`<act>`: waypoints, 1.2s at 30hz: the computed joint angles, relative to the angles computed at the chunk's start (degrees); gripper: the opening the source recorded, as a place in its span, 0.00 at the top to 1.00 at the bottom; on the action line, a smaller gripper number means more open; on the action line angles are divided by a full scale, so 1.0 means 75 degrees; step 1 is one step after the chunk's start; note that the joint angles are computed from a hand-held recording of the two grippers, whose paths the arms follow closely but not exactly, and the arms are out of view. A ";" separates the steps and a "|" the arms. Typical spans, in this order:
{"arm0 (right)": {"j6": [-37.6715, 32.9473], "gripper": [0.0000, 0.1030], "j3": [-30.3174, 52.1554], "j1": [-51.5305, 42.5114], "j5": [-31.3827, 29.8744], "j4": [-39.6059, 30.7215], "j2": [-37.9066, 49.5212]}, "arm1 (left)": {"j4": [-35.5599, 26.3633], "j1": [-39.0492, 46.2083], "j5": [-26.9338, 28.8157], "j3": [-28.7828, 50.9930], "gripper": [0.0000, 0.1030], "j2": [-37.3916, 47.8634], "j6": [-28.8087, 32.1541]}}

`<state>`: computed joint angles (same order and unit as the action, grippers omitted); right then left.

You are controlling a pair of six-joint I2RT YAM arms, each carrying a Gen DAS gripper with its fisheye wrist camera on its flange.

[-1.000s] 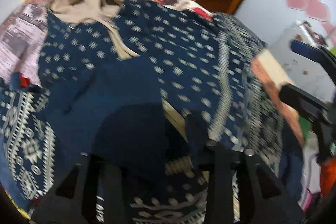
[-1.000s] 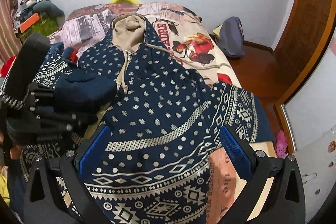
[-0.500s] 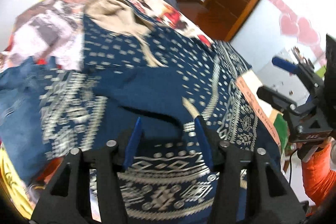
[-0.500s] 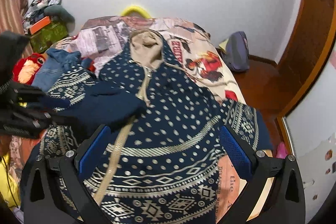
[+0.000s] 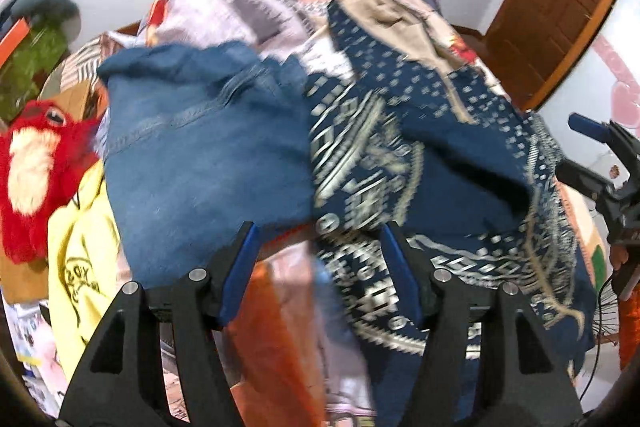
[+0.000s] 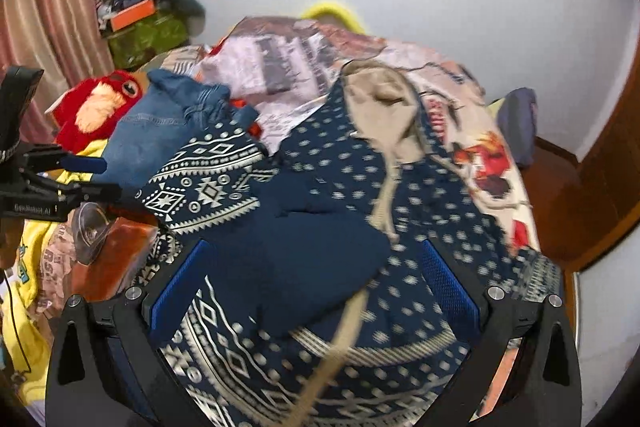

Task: Fold large clothes
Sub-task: 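Grasp the other hoodie sleeve cuff with the right gripper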

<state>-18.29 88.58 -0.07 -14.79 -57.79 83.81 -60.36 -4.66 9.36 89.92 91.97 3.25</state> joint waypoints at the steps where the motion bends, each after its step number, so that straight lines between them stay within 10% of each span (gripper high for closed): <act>1: 0.0034 0.07 0.0032 0.0143 0.0036 0.0019 0.0180 | 0.0135 0.0027 -0.0065 -0.0201 0.40 -0.0027 -0.0004; 18: 0.0698 0.88 0.1113 0.1050 0.0703 0.0015 0.2949 | 0.2289 -0.0604 -0.1136 -0.1424 0.40 0.0209 -0.0312; 25: 0.0927 0.90 0.1887 0.0232 -0.0123 -0.0197 0.2313 | 0.2180 -0.0618 -0.1228 -0.1235 0.40 0.0404 -0.0705; 36: 0.1381 0.91 0.6689 -0.1533 -0.1679 -0.1718 0.2798 | 0.1975 -0.0691 -0.1873 -0.1032 0.40 0.0410 -0.1572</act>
